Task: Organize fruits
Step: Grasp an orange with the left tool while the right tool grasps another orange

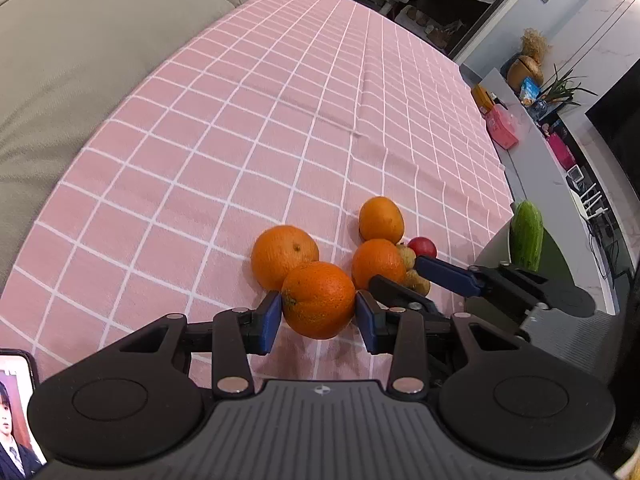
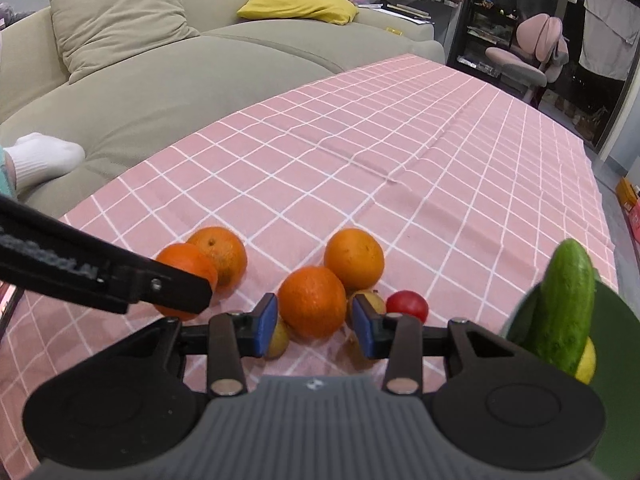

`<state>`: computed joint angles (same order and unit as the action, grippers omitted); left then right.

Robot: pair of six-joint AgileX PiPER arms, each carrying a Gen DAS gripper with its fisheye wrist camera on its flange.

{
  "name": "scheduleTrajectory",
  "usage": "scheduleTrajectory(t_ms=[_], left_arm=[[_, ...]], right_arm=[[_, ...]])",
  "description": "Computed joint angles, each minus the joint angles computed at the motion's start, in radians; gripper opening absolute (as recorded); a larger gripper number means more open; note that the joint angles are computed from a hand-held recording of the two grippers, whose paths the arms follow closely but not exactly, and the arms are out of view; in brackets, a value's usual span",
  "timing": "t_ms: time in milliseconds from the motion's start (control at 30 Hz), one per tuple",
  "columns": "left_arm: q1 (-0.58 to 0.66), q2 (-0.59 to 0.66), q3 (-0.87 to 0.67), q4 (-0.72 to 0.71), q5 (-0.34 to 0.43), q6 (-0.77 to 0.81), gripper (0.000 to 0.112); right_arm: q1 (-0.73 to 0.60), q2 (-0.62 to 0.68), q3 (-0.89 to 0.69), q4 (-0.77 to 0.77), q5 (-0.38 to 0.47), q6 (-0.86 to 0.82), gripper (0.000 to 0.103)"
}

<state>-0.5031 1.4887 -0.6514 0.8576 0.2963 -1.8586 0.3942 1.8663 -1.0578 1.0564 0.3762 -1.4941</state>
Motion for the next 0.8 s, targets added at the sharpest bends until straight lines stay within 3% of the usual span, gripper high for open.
scheduleTrajectory(t_ms=[233,500,800], left_arm=[[-0.001,0.001,-0.008,-0.023,0.005,0.019,0.045],[-0.017,-0.005,-0.01,-0.004,0.021,-0.01,0.045],[-0.067,-0.038,-0.027,-0.007,0.099,-0.032,0.045]], right_arm=[[0.029,0.039,-0.041,-0.1,-0.02,0.151,0.039],[0.033,0.04,-0.043,-0.11,-0.02,0.18,0.037],[0.001,-0.064,0.016,-0.036,0.008,0.082,0.036]])
